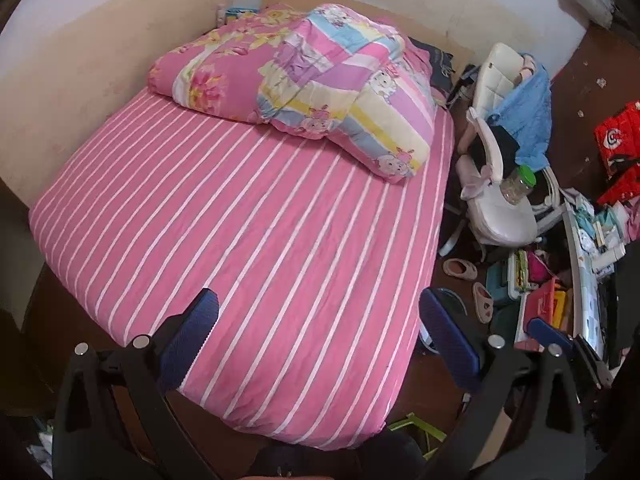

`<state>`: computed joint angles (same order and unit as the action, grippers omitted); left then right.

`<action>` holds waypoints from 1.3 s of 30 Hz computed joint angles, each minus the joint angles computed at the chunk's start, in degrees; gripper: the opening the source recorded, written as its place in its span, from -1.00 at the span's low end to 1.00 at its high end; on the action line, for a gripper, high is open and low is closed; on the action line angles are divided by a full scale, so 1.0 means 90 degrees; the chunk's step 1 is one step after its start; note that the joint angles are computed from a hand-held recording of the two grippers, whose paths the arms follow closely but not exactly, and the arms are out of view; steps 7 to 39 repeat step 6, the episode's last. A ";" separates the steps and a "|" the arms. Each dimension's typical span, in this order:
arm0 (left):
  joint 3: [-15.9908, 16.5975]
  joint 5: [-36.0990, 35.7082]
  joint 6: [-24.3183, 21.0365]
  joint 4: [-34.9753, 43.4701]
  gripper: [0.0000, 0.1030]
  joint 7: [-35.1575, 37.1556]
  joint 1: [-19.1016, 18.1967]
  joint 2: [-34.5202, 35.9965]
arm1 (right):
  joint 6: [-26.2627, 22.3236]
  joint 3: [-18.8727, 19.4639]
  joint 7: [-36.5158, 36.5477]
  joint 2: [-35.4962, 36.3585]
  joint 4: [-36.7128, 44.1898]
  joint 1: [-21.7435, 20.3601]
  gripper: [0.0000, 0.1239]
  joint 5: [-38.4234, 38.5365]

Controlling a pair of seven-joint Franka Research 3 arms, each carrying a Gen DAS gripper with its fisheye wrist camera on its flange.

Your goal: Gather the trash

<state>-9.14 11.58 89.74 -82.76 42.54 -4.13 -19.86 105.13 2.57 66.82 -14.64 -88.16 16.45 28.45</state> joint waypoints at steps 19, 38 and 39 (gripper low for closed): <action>-0.0074 -0.0019 -0.0068 0.0364 0.89 0.0068 -0.0061 0.0251 | 0.0005 -0.0066 0.0056 -0.0047 -0.0023 -0.0082 0.46 -0.0045; -0.0074 -0.0019 -0.0068 0.0364 0.89 0.0068 -0.0061 0.0251 | 0.0005 -0.0066 0.0056 -0.0047 -0.0023 -0.0082 0.46 -0.0045; -0.0074 -0.0019 -0.0068 0.0364 0.89 0.0068 -0.0061 0.0251 | 0.0005 -0.0066 0.0056 -0.0047 -0.0023 -0.0082 0.46 -0.0045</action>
